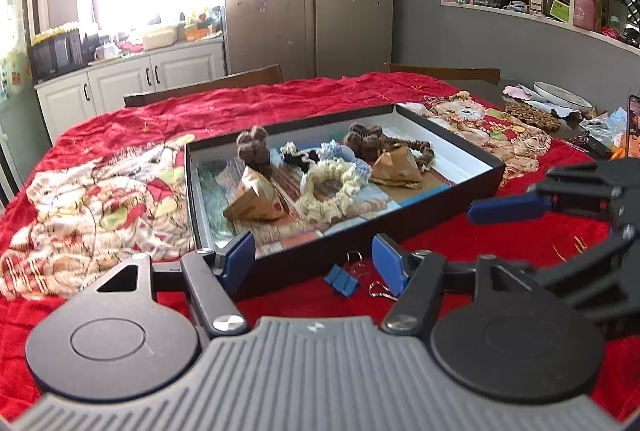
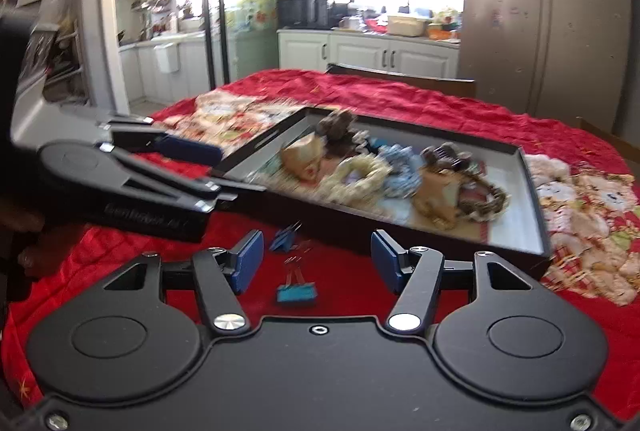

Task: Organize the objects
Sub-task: 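Withdraw both tools from the box toward the blue binder clips, then grasp a blue binder clip with the left tool while the right grasps the teal clip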

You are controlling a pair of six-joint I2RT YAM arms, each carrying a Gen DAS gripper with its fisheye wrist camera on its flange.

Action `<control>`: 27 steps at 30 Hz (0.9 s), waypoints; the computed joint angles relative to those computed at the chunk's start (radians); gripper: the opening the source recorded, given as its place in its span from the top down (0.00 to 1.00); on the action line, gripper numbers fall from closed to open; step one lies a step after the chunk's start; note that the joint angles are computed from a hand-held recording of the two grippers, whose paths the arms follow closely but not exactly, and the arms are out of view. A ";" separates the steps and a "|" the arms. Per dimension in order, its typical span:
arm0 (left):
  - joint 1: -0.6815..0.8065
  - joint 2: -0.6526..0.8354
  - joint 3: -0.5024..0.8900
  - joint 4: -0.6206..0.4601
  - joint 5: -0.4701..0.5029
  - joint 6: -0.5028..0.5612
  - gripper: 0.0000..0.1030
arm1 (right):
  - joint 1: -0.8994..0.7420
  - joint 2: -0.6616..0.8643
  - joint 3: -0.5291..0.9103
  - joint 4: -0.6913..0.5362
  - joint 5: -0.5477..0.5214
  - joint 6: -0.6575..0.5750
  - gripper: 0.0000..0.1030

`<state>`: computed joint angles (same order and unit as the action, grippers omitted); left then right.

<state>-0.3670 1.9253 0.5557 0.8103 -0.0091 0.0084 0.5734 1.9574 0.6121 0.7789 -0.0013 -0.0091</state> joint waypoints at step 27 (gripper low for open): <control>-0.038 0.180 0.129 -0.050 0.012 -0.079 0.35 | -0.025 0.139 0.054 -0.029 0.007 -0.022 0.77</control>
<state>-0.4048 2.1050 0.6848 0.7600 0.0025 -0.0702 0.5485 2.0967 0.6666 0.7499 0.0052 -0.0310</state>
